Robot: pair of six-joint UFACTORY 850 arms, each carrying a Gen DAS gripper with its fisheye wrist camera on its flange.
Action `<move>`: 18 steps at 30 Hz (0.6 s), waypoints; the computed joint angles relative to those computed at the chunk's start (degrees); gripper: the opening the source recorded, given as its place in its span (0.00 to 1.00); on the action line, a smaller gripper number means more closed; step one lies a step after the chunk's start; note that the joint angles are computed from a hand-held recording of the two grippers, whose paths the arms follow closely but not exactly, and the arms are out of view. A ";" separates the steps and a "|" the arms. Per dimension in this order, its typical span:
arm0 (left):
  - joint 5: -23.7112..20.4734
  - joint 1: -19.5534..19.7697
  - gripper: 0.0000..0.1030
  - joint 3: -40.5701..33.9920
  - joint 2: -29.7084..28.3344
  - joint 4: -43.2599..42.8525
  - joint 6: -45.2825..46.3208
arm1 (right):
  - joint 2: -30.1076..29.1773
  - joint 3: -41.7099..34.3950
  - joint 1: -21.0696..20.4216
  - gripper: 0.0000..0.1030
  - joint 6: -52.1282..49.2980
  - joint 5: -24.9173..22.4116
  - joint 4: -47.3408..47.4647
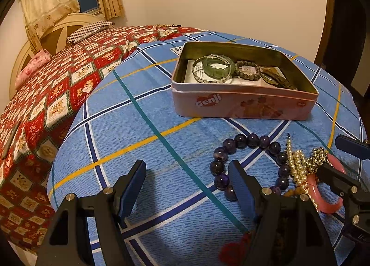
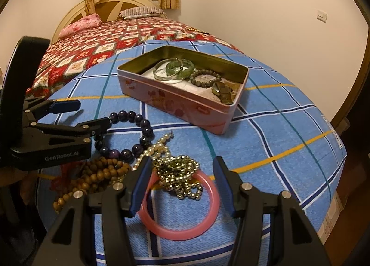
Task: Organize jewelry
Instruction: 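Withdraw both open tools from the tin back toward the remaining jewelry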
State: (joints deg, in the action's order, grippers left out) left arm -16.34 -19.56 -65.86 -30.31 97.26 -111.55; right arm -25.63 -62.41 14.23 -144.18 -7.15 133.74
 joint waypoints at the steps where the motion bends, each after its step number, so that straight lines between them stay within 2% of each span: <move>1: 0.05 0.00 0.71 0.00 0.01 -0.32 0.34 | -0.04 0.00 0.04 0.56 0.01 0.06 -0.02; 8: 0.34 -0.03 0.67 -0.20 -0.31 0.41 -0.24 | -0.34 -0.12 0.27 0.55 1.86 0.61 -2.35; 12: 0.77 -0.07 0.61 -0.13 -0.30 1.10 -0.58 | -0.30 0.07 0.44 0.55 -1.24 0.67 0.64; 15: 1.51 -0.04 0.52 -0.14 -0.34 1.60 -0.66 | -0.40 -0.01 0.46 0.51 0.42 0.78 -1.06; 17: 2.92 0.05 0.33 -0.14 -0.36 2.84 -1.15 | -0.50 -0.03 0.45 0.44 1.48 0.84 -2.34; 18: 3.32 0.04 0.28 -0.13 -0.34 2.95 -0.94 | -0.59 -0.04 0.38 0.32 4.91 0.63 -5.95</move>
